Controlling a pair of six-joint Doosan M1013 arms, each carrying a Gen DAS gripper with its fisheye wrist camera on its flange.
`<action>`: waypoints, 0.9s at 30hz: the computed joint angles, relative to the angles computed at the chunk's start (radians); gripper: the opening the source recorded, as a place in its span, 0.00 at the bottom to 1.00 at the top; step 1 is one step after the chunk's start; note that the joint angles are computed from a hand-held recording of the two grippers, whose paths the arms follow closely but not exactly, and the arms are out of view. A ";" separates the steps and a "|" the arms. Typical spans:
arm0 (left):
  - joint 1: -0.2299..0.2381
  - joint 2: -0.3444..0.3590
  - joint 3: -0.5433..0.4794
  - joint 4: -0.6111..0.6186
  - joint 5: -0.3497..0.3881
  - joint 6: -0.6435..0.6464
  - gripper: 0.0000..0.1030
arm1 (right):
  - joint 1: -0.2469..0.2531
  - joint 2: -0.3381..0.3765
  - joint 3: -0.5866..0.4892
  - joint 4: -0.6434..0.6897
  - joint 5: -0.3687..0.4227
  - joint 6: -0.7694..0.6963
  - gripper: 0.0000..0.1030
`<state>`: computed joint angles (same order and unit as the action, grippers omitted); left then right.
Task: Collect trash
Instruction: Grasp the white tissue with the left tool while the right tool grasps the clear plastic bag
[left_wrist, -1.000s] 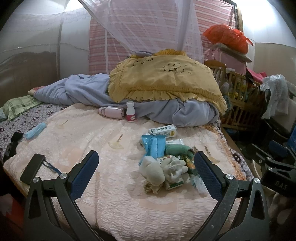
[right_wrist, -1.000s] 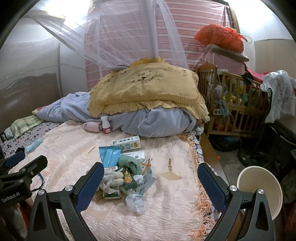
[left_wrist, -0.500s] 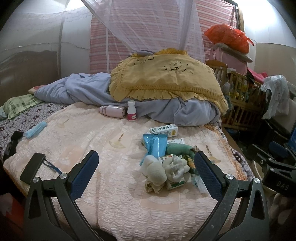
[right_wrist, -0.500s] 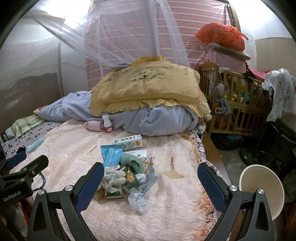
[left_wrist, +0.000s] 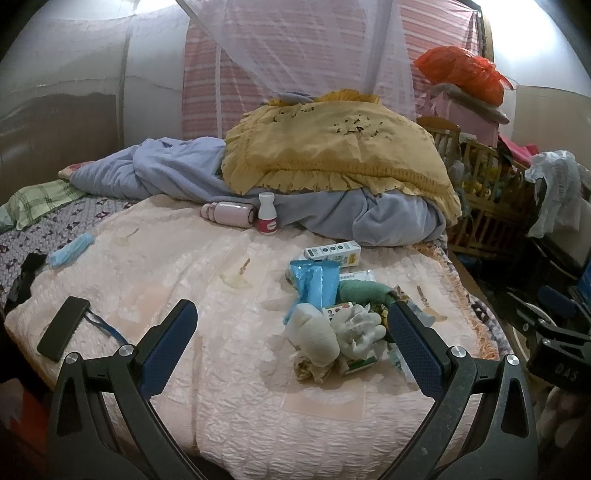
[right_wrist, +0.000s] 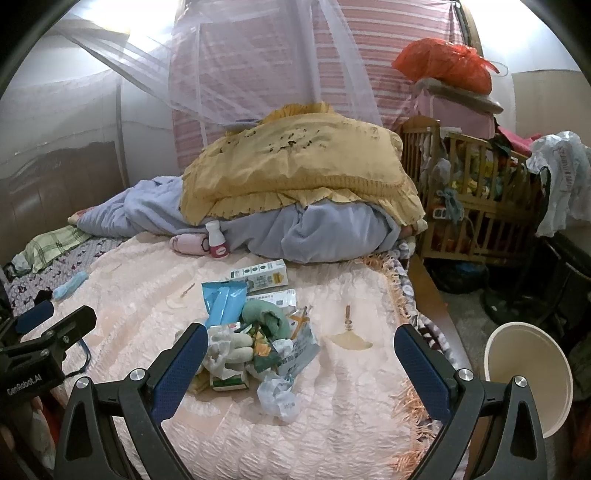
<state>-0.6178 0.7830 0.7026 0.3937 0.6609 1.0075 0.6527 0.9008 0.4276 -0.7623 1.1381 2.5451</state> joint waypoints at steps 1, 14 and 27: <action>0.000 0.001 -0.002 -0.001 0.001 0.001 0.99 | -0.001 0.001 0.000 0.004 0.001 -0.003 0.97; 0.021 0.027 -0.030 -0.092 0.060 0.081 0.99 | -0.027 -0.023 0.069 0.126 -0.052 -0.056 0.97; 0.060 0.133 -0.178 -0.388 0.209 0.332 0.99 | -0.078 0.038 0.067 0.435 -0.082 -0.254 0.74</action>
<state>-0.5573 0.9155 0.5250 0.0060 0.8703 1.3393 0.5745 0.9391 0.4944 -0.3275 1.0559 2.2913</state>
